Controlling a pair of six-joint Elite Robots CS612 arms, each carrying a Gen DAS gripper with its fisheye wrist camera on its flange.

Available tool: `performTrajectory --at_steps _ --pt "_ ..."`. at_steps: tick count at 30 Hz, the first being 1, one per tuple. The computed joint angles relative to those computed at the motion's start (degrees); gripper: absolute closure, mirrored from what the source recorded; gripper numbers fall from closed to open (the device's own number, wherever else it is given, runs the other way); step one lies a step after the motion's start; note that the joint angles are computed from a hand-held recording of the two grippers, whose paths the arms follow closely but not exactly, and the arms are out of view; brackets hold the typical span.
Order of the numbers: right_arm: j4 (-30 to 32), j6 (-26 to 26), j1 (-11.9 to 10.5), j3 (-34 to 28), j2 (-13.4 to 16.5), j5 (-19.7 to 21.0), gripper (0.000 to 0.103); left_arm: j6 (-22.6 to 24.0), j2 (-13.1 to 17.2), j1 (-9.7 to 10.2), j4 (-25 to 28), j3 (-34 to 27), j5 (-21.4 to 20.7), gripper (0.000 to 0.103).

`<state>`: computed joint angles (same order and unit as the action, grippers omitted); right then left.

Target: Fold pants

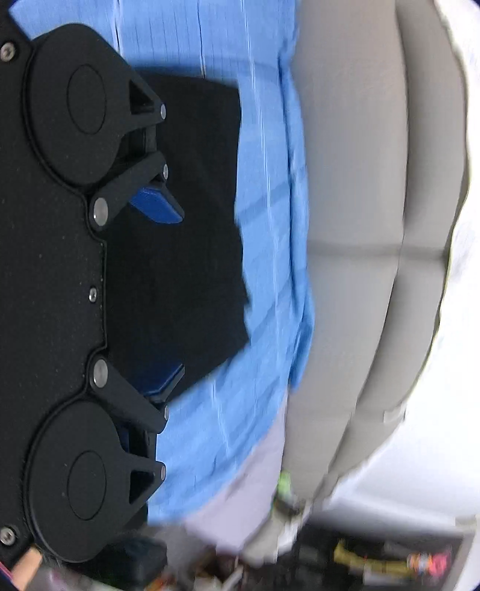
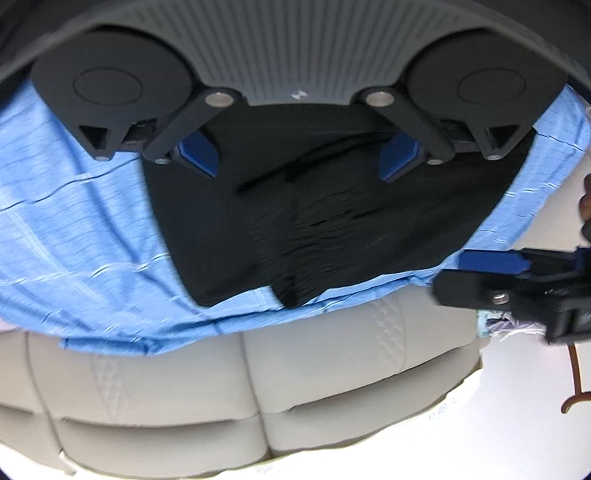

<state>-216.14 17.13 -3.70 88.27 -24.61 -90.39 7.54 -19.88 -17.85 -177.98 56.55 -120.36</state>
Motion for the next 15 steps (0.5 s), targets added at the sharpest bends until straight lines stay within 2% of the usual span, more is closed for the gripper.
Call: performTrajectory --at_steps 1,3,5,7,9,12,14,15 --pt "0.35 0.61 0.04 -0.60 0.33 0.29 0.006 -0.37 -0.52 -0.11 -1.17 1.21 3.28 0.028" --pt "0.71 2.45 0.56 -2.12 1.13 -0.83 0.010 -2.39 -0.51 -0.34 -1.96 2.15 10.67 0.054" --pt "0.63 5.29 1.17 -3.98 2.16 -4.15 0.019 -4.67 0.19 -0.37 -0.58 1.61 14.85 0.064" --pt "1.19 7.98 1.87 -6.07 3.19 -8.38 0.023 -6.71 0.79 -0.27 0.06 1.45 17.68 0.065" --pt "1.43 9.02 2.35 -8.15 4.29 -10.83 0.025 -7.46 1.36 -0.17 0.16 1.50 18.93 0.066" --pt "2.52 7.54 3.13 -11.29 5.76 -14.10 0.040 -7.14 2.02 -0.44 -1.43 1.86 19.91 0.066" --pt "2.41 7.04 3.03 -11.98 6.00 -13.31 0.066 -5.85 1.95 -0.80 -2.28 2.38 20.82 0.066" --pt "2.34 7.21 3.07 -11.98 5.83 -13.22 0.070 -5.59 1.93 -1.03 -2.40 2.56 20.94 0.066"
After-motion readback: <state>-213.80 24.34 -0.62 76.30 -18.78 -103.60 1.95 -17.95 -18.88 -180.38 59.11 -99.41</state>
